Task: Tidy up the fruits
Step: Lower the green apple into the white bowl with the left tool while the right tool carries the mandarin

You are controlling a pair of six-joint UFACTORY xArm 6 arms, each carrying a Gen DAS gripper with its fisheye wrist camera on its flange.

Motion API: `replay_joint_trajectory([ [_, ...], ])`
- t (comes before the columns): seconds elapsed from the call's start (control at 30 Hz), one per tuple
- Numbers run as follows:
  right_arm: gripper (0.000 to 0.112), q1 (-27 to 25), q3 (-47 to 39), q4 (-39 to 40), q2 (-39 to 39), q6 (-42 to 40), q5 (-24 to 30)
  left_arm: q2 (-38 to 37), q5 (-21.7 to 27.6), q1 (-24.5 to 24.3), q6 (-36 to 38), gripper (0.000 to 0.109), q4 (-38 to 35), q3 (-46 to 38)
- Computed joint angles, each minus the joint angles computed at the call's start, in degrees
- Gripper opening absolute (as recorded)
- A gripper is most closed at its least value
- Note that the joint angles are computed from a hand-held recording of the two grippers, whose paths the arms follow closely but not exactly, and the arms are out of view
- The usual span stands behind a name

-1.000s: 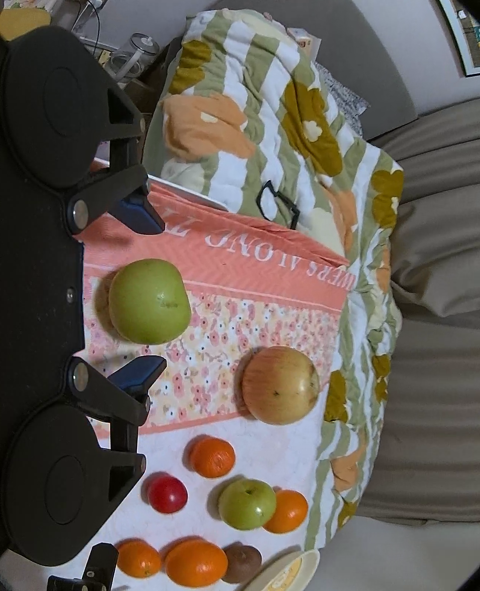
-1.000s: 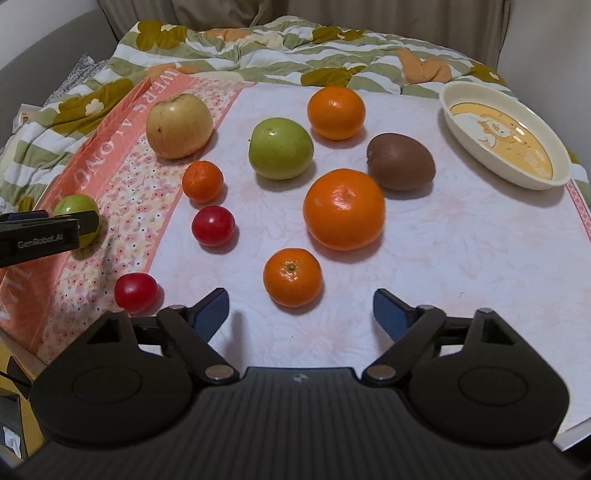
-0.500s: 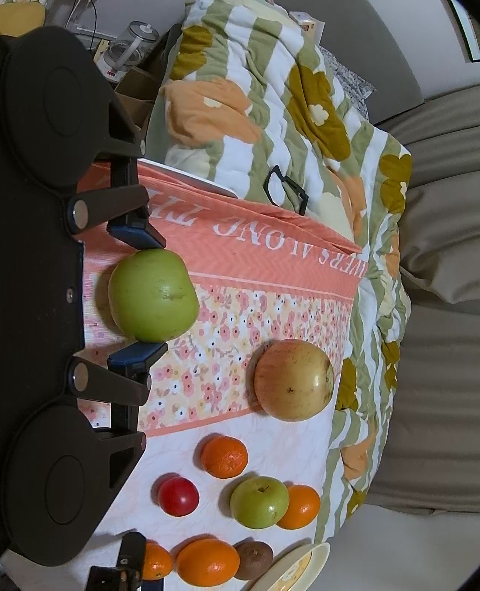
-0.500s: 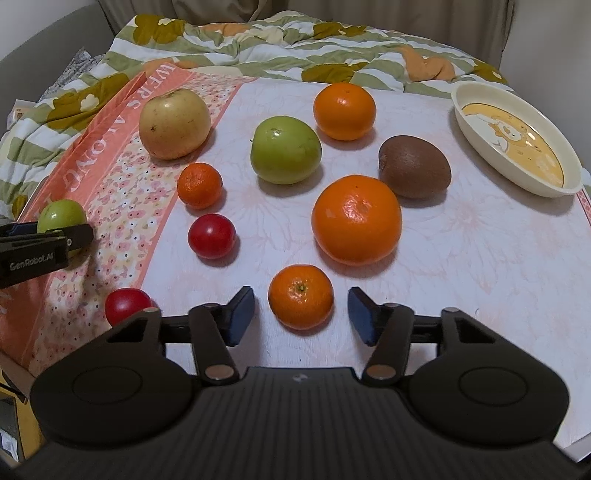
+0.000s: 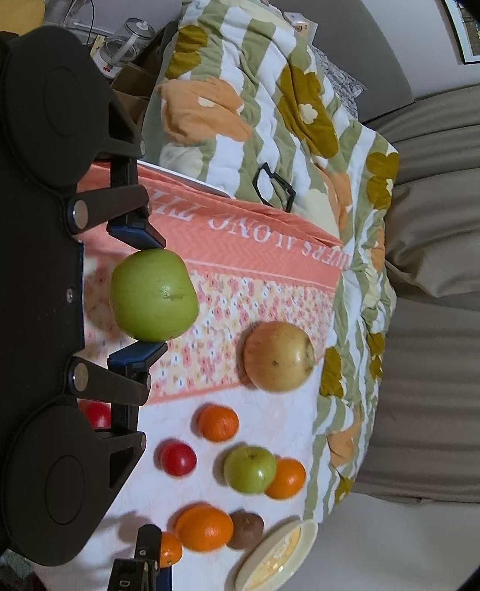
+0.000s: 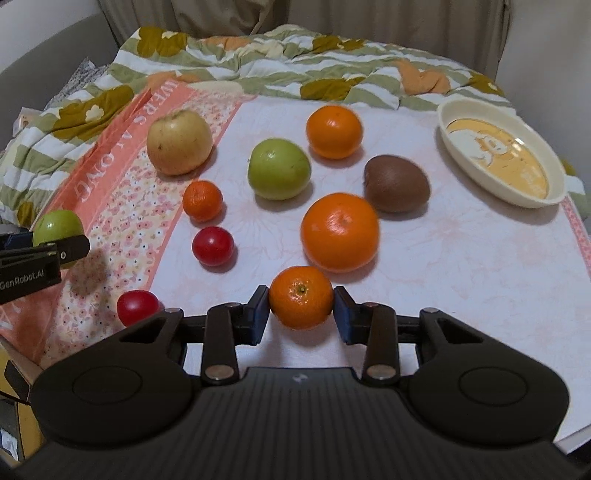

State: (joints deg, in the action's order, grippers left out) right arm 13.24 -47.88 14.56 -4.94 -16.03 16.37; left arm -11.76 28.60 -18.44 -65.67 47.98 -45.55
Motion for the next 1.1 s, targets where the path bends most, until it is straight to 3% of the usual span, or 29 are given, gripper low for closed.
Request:
replay_joint_trajectory([
  [0.17, 0.052, -2.0, 1.5, 0.8, -4.1, -0.9, 1.2, -2.3, 1.1, -2.9, -0.1, 0.058, 0.1, -0.6],
  [0.37, 0.052, -6.6, 1.1, 4.6, -8.0, -6.5, 4.9, -1.6, 6.1, -8.5, -2.2, 0.058, 1.6, -6.0],
  [0.53, 0.052, -12.5, -1.0, 12.7, -9.0, -18.4, 8.0, 2.2, 12.3, -14.5, -6.6, 0.058, 4.3, -13.3],
  [0.83, 0.052, -24.8, -15.3, 24.6, -0.8, -38.5, 20.1, 16.3, 24.0, -23.2, -13.6, 0.058, 7.1, -32.5],
  [0.97, 0.052, -27.8, -23.0, 26.5, 4.9, -43.3, 23.0, 23.4, 24.8, -24.3, -13.7, 0.058, 7.2, -41.6],
  [1.1, 0.052, -29.8, -32.5, 26.2, 12.1, -42.7, 26.3, 30.8, 25.0, -24.3, -10.9, 0.058, 6.2, -51.4],
])
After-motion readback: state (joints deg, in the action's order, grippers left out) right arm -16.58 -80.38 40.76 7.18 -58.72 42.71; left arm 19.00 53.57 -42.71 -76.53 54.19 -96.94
